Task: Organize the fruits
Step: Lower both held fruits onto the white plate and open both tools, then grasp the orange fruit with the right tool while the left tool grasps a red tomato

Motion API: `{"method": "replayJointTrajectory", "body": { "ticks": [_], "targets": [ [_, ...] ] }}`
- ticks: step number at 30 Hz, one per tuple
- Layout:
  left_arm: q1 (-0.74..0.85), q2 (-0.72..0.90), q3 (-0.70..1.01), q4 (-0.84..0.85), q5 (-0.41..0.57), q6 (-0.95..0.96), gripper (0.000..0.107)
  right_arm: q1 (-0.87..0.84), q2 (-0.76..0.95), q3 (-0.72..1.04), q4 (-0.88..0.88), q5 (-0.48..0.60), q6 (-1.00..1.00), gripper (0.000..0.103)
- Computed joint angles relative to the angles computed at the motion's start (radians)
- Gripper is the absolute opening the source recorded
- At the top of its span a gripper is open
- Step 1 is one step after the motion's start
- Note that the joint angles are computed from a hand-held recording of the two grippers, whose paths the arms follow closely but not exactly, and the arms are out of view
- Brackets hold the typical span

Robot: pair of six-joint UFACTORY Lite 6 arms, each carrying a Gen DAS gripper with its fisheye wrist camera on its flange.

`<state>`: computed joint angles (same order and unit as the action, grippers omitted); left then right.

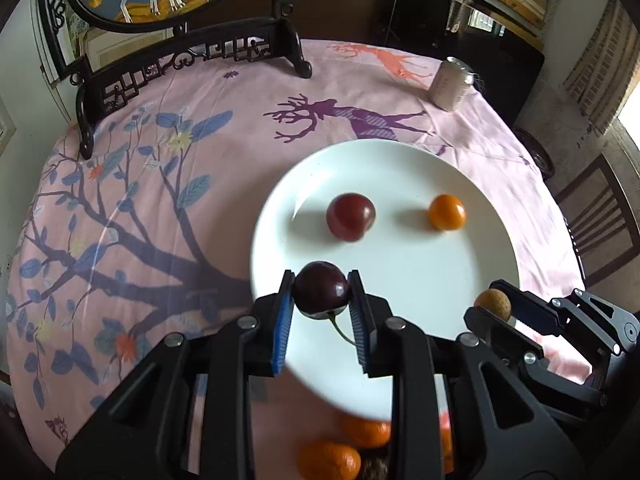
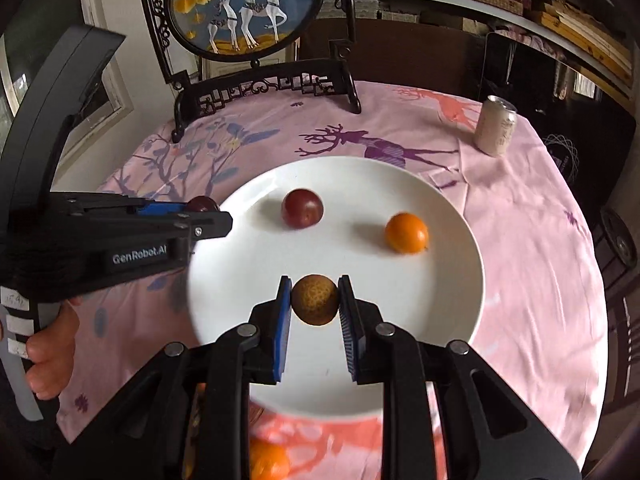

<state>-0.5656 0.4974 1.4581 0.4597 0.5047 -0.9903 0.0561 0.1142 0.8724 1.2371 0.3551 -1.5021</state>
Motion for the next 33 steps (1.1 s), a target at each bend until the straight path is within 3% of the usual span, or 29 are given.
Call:
{"method": "replayJointTrajectory", "body": {
  "ticks": [4, 9, 11, 12, 15, 18, 20, 24, 28, 33],
  "targets": [
    [0.058, 0.195, 0.217, -0.123, 0.031, 0.131, 0.027, 0.036, 0.293, 0.288, -0.230, -0.004, 0.247, 0.023],
    [0.065, 0.273, 0.322, -0.099, 0.056, 0.120, 0.031, 0.046, 0.430, 0.443, -0.369, 0.000, 0.395, 0.024],
    [0.066, 0.259, 0.321, -0.104, 0.050, 0.126, 0.073, 0.056, 0.438, 0.458, -0.416, -0.016, 0.440, 0.048],
    [0.065, 0.226, 0.283, -0.090, 0.022, 0.102, 0.076, 0.060, 0.411, 0.428, -0.398, -0.051, 0.421, 0.059],
    [0.038, 0.113, 0.172, -0.013, 0.009, 0.032, 0.076, 0.048, 0.297, 0.326, -0.329, -0.079, 0.333, 0.059],
    [-0.016, -0.104, -0.065, 0.099, -0.033, -0.111, 0.076, 0.011, 0.078, 0.140, -0.337, -0.083, 0.333, 0.060],
    [-0.087, -0.261, -0.237, 0.235, -0.034, -0.275, 0.081, -0.031, -0.109, -0.024, -0.319, -0.053, 0.312, 0.067],
    [-0.333, -0.513, -0.536, 0.516, 0.098, -0.677, 0.089, -0.157, -0.517, -0.374, -0.247, 0.074, 0.237, 0.089],
    [-0.587, -0.613, -0.725, 0.594, 0.275, -0.960, 0.089, -0.312, -0.856, -0.620, -0.299, 0.222, 0.268, 0.090],
    [-0.746, -0.661, -0.849, 0.553, 0.345, -1.099, 0.089, -0.382, -1.041, -0.687, -0.437, 0.332, 0.378, 0.090]
  ]
}}
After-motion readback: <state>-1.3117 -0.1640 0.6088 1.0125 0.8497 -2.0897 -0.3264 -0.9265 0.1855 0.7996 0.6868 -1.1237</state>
